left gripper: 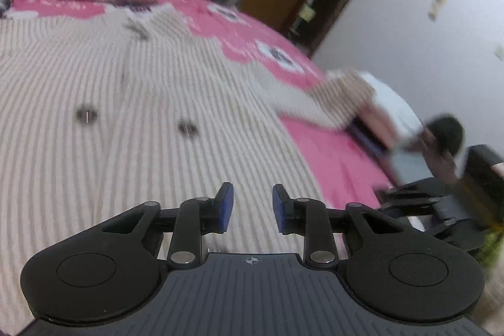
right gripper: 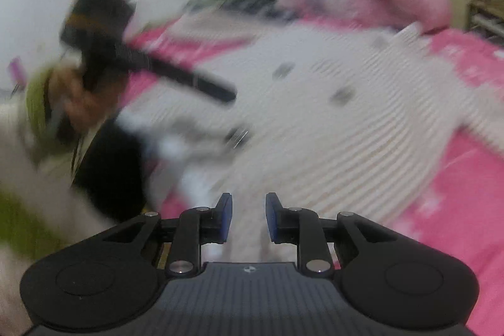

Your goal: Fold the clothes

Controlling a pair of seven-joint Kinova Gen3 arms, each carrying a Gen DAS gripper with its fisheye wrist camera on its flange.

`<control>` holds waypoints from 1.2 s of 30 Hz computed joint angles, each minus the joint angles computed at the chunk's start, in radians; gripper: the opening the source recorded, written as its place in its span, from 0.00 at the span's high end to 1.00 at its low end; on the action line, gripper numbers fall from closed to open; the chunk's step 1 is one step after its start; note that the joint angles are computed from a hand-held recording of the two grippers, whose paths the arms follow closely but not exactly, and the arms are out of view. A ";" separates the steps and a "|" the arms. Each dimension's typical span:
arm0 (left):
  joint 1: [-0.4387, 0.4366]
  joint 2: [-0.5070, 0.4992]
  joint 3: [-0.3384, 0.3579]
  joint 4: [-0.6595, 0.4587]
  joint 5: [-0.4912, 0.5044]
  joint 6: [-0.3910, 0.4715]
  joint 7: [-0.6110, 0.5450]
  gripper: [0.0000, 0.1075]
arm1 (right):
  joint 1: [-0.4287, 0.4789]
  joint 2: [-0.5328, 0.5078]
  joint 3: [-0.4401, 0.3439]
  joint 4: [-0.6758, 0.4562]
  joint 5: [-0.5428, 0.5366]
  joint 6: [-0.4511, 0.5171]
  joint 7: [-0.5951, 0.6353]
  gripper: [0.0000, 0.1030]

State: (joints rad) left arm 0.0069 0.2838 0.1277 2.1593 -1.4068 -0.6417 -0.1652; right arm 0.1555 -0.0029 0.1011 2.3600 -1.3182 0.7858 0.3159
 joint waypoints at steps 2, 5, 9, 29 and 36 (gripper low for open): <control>0.039 0.049 0.011 -0.070 0.061 0.081 -0.003 0.72 | -0.043 0.017 0.037 -0.070 -0.054 -0.035 -0.035 0.72; 0.072 0.131 0.039 -0.167 0.107 0.203 0.029 0.72 | -0.182 0.089 0.111 -0.188 -0.115 -0.157 -0.116 0.68; 0.167 0.228 -0.043 -0.227 0.258 0.254 -0.060 0.72 | -0.351 0.274 0.215 -0.373 -0.174 -0.320 -0.274 0.68; -0.128 0.357 0.118 -0.073 0.455 -0.100 -0.331 0.74 | -0.381 0.687 0.722 -0.716 -0.271 -0.047 -1.080 0.47; -0.132 0.367 0.136 -0.098 0.454 -0.079 -0.325 0.74 | -0.178 0.532 0.511 -0.425 -0.343 0.080 -1.076 0.33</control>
